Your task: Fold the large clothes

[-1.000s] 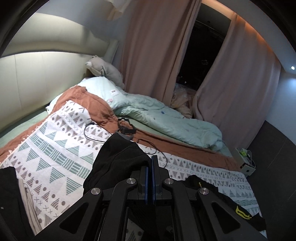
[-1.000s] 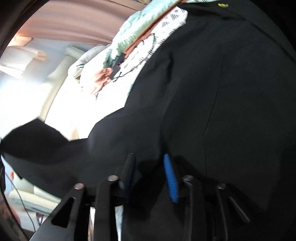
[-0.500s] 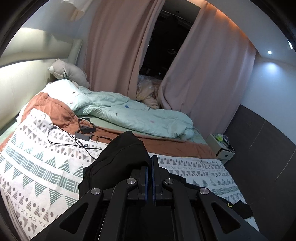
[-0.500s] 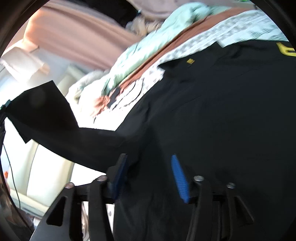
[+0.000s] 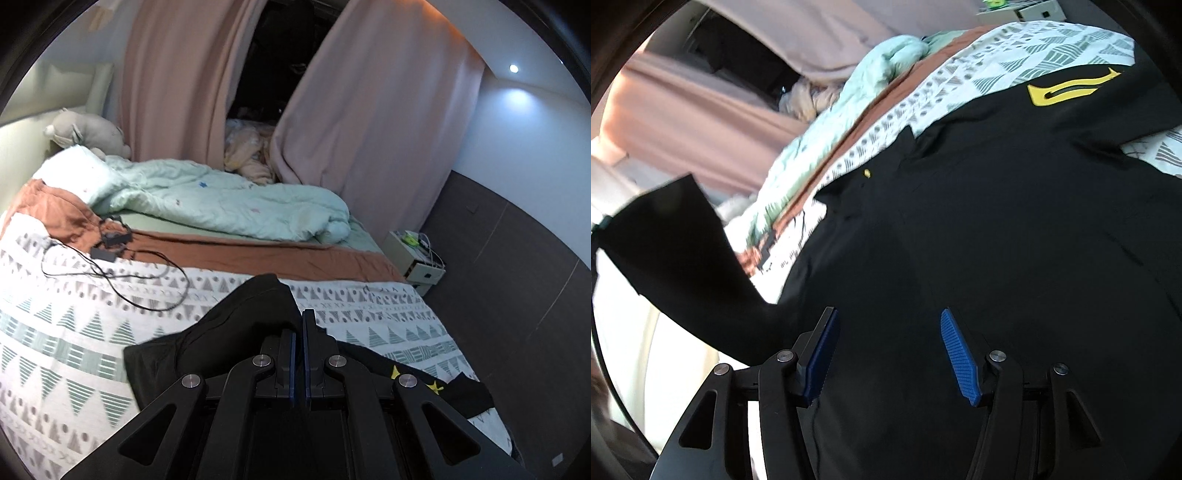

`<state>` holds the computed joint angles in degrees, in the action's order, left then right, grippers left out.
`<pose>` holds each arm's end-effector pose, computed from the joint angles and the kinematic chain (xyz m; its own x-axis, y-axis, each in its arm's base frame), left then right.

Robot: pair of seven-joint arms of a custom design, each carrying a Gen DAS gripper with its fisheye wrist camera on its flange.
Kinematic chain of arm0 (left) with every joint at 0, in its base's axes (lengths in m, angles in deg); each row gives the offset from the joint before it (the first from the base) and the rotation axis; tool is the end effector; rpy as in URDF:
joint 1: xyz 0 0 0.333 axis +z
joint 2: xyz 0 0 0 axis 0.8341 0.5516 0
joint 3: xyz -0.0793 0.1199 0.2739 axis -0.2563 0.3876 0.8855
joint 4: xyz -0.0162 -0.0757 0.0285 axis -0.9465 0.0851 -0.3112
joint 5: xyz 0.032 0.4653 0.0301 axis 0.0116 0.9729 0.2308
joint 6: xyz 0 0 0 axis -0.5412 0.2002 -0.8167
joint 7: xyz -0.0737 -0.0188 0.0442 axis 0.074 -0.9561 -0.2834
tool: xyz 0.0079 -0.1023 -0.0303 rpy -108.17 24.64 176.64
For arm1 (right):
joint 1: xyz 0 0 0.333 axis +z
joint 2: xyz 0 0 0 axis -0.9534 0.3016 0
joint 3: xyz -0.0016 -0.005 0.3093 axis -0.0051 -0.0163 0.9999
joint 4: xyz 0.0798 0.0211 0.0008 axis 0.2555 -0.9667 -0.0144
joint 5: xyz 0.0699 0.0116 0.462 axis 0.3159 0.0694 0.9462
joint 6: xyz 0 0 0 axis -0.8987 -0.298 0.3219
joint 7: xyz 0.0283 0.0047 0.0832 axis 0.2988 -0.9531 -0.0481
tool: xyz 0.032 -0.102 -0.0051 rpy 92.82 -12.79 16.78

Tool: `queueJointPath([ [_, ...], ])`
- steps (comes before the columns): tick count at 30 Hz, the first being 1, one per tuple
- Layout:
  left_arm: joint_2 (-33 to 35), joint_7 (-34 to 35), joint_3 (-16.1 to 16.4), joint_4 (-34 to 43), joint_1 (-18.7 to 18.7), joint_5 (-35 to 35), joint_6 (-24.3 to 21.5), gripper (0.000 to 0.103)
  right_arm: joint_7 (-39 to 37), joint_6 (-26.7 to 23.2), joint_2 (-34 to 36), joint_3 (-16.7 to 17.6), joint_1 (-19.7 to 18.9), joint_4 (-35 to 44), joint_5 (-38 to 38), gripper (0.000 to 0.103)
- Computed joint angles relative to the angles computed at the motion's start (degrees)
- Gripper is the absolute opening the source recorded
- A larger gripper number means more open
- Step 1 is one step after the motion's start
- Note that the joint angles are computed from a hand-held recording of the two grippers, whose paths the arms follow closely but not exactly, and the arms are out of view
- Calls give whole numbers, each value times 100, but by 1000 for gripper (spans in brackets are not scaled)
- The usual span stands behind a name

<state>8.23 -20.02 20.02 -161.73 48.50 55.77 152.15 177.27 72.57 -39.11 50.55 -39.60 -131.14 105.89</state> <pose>0.4783 -0.3297 0.7556 -0.0214 -0.9336 0.3578 -0.5309 -0.2927 -0.7953 0.4252 0.1842 0.5349 -0.0625 -0.7396 -0.6701 -0.7782 0.4566 -0.4313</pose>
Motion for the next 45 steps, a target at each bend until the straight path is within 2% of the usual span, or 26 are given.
queueJointPath([
  [3, 441, -123, -82, 105, -79, -3, 192, 2, -12, 62, -41, -209, 66, -44, 204, 57],
  [7, 1045, -62, 19, 275, -416, -230, 351, 2, 44, 156, -56, -469, 209, -117, 629, 57],
  [11, 1610, 653, 285, 450, -912, -1322, 361, 5, 202, 298, -320, -539, 75, -357, 815, 57],
  [14, 1798, 1343, 417, 340, -1145, -2502, 409, 6, 447, 363, -596, -480, -128, -594, 770, 57],
  [15, 1842, 1415, 434, 317, -1189, -2686, 437, 7, 523, 414, -595, -486, -135, -611, 759, 57],
  [16, 1809, 1512, 452, 196, -1223, -2923, 464, 11, 594, 428, -669, -496, -153, -659, 742, 57],
  [18, 1708, 1398, 458, 13, -1269, -2938, 451, 21, 777, 603, -716, -486, -122, -724, 747, 57],
  [20, 1516, 1372, 455, -273, -1313, -3022, 639, 41, 996, 706, -855, -418, -182, -837, 655, 57],
  [21, 1372, 1511, 468, -464, -1353, -3242, 809, 48, 1038, 677, -1029, -439, -248, -942, 565, 57],
  [23, 1141, 1530, 458, -782, -1396, -3444, 1089, 81, 1137, 691, -1112, -436, -250, -974, 410, 57],
  [25, 799, 1533, 453, -1210, -1478, -3726, 1418, 94, 1183, 764, -1056, -486, -143, -931, 303, 57],
  [27, 536, 1501, 456, -1519, -1535, -3934, 1590, 94, 1218, 811, -1008, -514, -57, -895, 205, 57],
  [28, 287, 1253, 370, -1775, -1454, -3843, 1679, 94, 1197, 807, -990, -566, -18, -871, 153, 57],
  [29, 34, 724, 137, -1985, -1174, -3442, 1684, 94, 1206, 811, -973, -566, 15, -850, 113, 57],
  [31, -529, -375, -376, -2302, -519, -2565, 1422, 94, 1087, 847, -1008, -681, 91, -854, 27, 57],
  [34, -1317, -1326, -702, -2600, -14, -1839, 694, 94, 1016, 887, -844, -568, 83, -686, -183, 57],
  [36, -1662, -1647, -679, -2737, 44, -1613, 286, 94, 971, 890, -697, -490, 76, -539, -311, 57],
  [40, -2119, -1889, -470, -3107, -19, -1475, 162, 88, 872, 851, -503, -266, -49, -335, -589, 57],
  [45, -2512, -1696, -146, -3599, -185, -1595, 147, 77, 332, 986, -154, -425, 469, 51, -692, 57],
])
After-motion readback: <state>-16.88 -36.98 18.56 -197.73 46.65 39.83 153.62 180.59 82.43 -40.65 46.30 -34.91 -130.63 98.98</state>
